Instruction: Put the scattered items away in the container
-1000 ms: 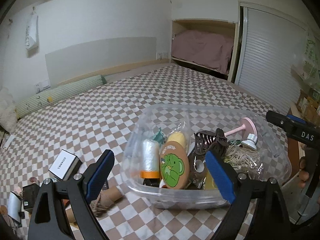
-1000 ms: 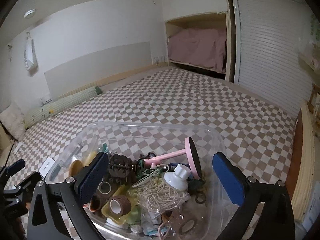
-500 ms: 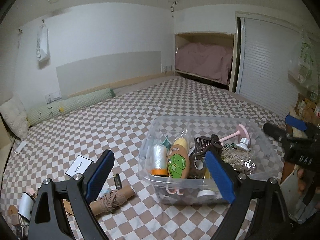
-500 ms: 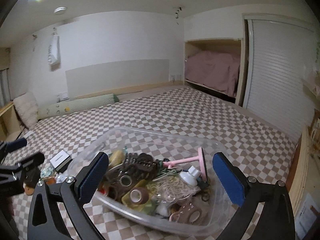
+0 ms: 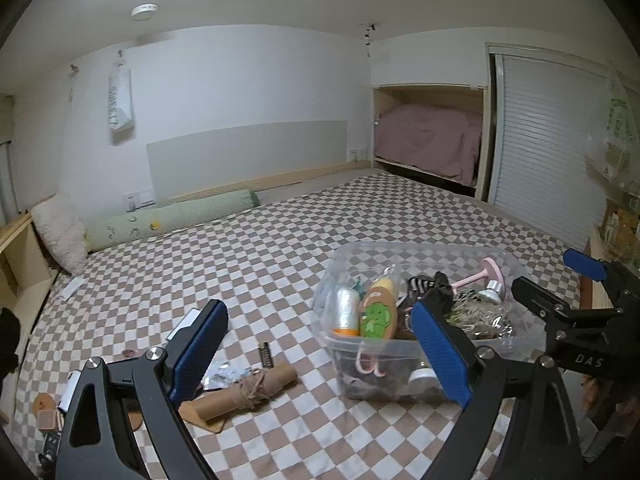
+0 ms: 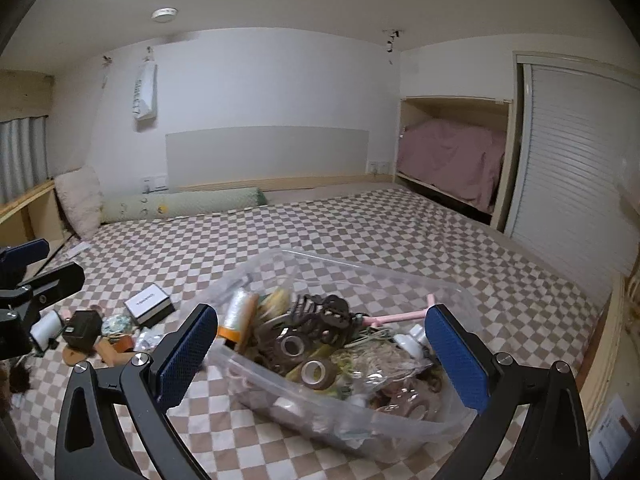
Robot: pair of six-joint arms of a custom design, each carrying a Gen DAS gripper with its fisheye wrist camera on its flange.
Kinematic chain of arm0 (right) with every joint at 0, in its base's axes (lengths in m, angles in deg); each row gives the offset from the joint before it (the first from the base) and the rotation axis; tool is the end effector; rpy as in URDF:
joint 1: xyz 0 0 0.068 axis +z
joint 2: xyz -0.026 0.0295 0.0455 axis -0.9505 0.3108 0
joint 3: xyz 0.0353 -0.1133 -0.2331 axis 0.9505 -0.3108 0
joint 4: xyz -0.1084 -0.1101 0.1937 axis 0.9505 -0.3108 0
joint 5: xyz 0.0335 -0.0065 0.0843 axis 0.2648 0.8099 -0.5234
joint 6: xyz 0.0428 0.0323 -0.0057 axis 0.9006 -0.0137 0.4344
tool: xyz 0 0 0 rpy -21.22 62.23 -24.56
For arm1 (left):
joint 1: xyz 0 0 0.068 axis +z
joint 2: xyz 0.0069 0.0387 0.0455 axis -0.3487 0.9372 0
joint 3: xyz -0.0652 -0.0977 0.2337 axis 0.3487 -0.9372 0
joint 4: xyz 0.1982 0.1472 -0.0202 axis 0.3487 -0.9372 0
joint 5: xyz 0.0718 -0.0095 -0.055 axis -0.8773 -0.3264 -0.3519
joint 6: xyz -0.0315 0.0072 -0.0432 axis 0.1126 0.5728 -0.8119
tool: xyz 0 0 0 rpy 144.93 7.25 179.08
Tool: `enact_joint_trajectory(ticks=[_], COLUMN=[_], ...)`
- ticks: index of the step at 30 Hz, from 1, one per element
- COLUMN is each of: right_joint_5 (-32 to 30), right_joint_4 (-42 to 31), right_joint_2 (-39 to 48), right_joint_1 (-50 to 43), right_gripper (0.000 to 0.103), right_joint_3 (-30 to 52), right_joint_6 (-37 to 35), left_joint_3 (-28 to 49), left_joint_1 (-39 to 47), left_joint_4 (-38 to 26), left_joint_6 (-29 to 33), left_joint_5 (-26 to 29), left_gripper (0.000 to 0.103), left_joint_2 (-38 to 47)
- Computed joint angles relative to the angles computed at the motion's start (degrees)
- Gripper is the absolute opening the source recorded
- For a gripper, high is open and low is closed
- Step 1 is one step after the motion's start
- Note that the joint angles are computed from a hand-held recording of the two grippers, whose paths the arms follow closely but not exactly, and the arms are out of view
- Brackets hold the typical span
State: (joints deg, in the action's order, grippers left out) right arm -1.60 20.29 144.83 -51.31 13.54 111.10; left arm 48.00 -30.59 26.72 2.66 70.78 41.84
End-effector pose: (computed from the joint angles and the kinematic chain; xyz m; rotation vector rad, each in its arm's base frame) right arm 0.2523 0.0626 0.2620 0.8093 1.8872 -0.5565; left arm 0.4132 -0.0980 0.2964 1.0261 1.8238 -0.6054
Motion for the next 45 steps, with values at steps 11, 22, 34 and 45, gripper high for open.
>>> enact_joint_trajectory(ticks=[11, 22, 34, 45], right_joint_5=[1.00, -0.04, -1.65, -3.51], right_joint_4=[1.57, 5.01, 8.26, 8.99], right_joint_2=[6.24, 10.96, 17.38, 20.47], right_joint_1=[4.65, 7.02, 9.56, 10.40], right_gripper=[0.103, 0.103, 0.103, 0.103], right_joint_3=[4.95, 8.73, 15.05, 18.33], right_joint_6=[-1.68, -3.77, -8.67, -10.95], left_joint_3=[-0.16, 2.75, 4.75, 3.88], left_joint_1=[6.81, 13.11, 17.89, 20.86], left_joint_4=[0.24, -0.96, -1.40, 0.62], left_joint_6=[1.87, 3.16, 2.43, 2.51], left_joint_5=[0.25, -0.28, -2.69, -4.63], left_gripper=[0.095, 0.095, 0.095, 0.095], left_joint_2=[0.74, 2.94, 4.84, 5.51])
